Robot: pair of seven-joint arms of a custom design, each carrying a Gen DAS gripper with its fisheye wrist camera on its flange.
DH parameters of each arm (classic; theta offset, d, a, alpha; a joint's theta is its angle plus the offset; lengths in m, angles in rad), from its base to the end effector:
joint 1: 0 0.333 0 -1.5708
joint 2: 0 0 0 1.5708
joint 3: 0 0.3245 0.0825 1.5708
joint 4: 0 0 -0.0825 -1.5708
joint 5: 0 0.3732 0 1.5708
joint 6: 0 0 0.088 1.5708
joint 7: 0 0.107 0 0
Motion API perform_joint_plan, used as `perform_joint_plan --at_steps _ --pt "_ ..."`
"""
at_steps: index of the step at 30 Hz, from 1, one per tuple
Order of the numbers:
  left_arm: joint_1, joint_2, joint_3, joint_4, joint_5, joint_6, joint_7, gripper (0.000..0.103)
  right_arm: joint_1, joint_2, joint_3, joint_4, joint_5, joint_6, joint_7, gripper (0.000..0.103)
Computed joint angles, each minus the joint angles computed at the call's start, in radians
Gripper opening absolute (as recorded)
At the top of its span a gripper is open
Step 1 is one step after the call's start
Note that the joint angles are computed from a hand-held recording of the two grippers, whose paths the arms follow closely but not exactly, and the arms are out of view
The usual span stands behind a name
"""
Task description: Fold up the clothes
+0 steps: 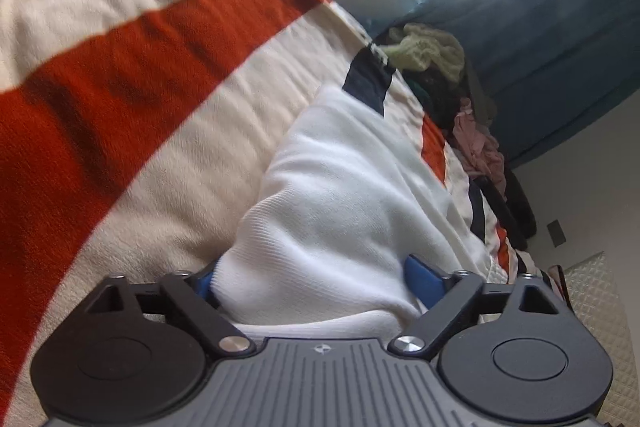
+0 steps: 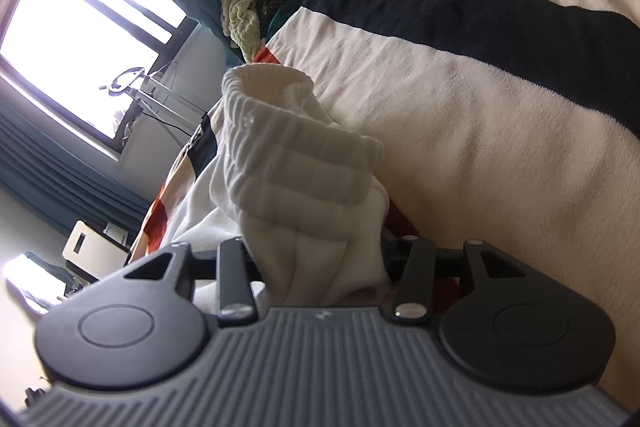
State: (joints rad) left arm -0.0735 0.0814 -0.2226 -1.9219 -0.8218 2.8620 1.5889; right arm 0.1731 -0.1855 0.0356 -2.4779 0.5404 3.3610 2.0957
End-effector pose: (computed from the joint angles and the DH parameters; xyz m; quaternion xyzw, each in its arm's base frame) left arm 0.5991 -0.1361 0.5494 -0.7363 0.4918 -0.4644 0.0151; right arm 0.4828 0.0456 0.4968 -0.2826 0.8198 -0.1269 0.4816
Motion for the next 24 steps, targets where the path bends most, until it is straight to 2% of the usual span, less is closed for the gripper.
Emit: perform_joint_plan --at_steps 3,8,13,14,19,21,24 --pt "-0.003 -0.011 -0.005 -0.016 -0.026 0.039 0.023 0.077 -0.068 -0.001 0.071 0.006 0.02 0.0 -0.017 0.048" --pt "-0.015 -0.024 -0.005 -0.028 -0.049 0.077 0.061 0.066 -0.103 -0.002 0.117 0.007 0.047 0.026 -0.037 0.046" --pt "-0.024 -0.036 -0.01 -0.021 -0.155 0.102 0.168 0.054 -0.122 -0.001 0.17 0.019 0.126 0.097 -0.113 0.041" --pt "-0.025 -0.039 -0.013 -0.016 -0.224 0.108 0.23 0.052 -0.105 -0.001 0.158 0.02 0.128 0.115 -0.125 0.04" --pt "-0.046 -0.05 -0.006 0.016 -0.453 0.111 0.457 0.046 0.022 -0.014 0.022 0.005 0.034 0.175 -0.053 0.037" --pt "-0.054 -0.052 0.0 0.031 -0.523 0.099 0.527 0.046 0.031 -0.027 0.011 0.0 0.033 0.187 -0.034 0.036" --pt "-0.065 -0.042 0.008 0.067 -0.519 0.08 0.521 0.045 0.027 -0.049 0.015 -0.002 0.042 0.219 -0.035 0.036"
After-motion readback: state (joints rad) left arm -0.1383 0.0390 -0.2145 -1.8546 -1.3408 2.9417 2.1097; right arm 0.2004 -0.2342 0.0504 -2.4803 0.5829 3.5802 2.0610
